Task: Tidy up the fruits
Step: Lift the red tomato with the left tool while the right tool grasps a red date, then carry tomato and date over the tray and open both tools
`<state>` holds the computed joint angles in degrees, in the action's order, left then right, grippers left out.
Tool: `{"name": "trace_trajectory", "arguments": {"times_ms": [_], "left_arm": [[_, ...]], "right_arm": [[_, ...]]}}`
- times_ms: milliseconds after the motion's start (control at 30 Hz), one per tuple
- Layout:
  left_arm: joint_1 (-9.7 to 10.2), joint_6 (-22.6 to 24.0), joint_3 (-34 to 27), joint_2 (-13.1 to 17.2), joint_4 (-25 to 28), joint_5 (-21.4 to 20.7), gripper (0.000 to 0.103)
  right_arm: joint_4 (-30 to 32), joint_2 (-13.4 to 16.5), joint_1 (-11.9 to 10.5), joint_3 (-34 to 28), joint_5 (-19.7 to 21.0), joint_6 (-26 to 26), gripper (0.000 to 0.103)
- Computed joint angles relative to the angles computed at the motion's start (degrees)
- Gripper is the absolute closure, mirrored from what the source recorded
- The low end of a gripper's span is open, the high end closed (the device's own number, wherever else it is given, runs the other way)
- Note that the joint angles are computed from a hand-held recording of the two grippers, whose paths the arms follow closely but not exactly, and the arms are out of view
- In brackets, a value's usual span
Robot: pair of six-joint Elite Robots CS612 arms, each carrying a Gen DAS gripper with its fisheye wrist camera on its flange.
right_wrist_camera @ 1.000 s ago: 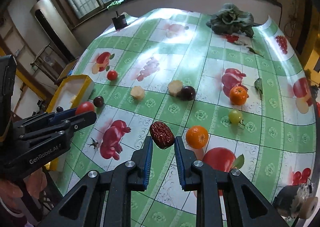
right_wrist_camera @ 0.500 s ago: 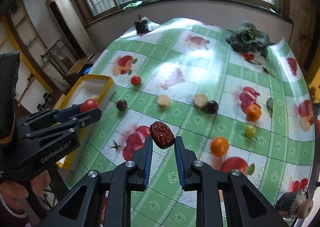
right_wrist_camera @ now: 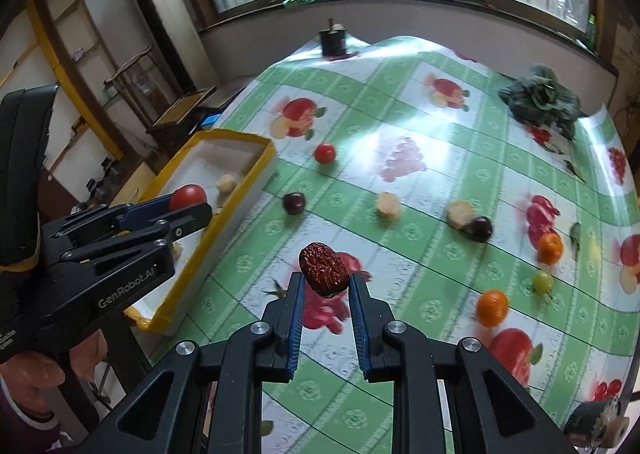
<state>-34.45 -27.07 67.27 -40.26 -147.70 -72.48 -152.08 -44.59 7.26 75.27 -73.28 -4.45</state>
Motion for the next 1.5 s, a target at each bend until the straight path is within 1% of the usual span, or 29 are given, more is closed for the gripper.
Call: {"name": "trace_trajectory", "arguments": {"times_ms": [200,367,567,767,967,1200,1300,1500], "left_arm": [[1.04,-1.9,1.8,-0.8,0.3,1.7,0.073],[2.0,-3.7,2.9,-1.2,1.2,2.0,0.073],[3.98,-6.6,4.1,-1.8,1.2,-1.2,0.073],[5.32,-8.9,4.9,-1.9,2.7,-2.0,0.073],[6.42,-11.0,5.6,-1.8,4.6,-3.1,0.073],[7.22,-11.8,5.7,-1.4,6.2,-4.8,0.073],[7.64,-13.3,5.8,-1.3,7.6,-5.9,0.073],[8.22,-14.2,5.4,-0.7,8.8,-8.1,0.073]], "right_arm": [[2.3,1.4,1.2,-2.5,1.1,-1.6,0.082],[4.1,2.7,2.3,-4.8,1.9,-3.0,0.082],[5.3,4.2,3.3,-7.4,3.1,-3.8,0.082],[7.4,5.7,4.0,-10.0,3.9,-4.3,0.082],[10.8,7.6,5.1,-13.3,5.0,-6.4,0.082],[17.2,11.4,6.9,-19.6,6.2,-10.5,0.082],[20.1,13.2,7.7,-22.6,5.6,-12.1,0.082],[26.0,16.7,8.6,-28.4,4.4,-13.6,0.082]]}}
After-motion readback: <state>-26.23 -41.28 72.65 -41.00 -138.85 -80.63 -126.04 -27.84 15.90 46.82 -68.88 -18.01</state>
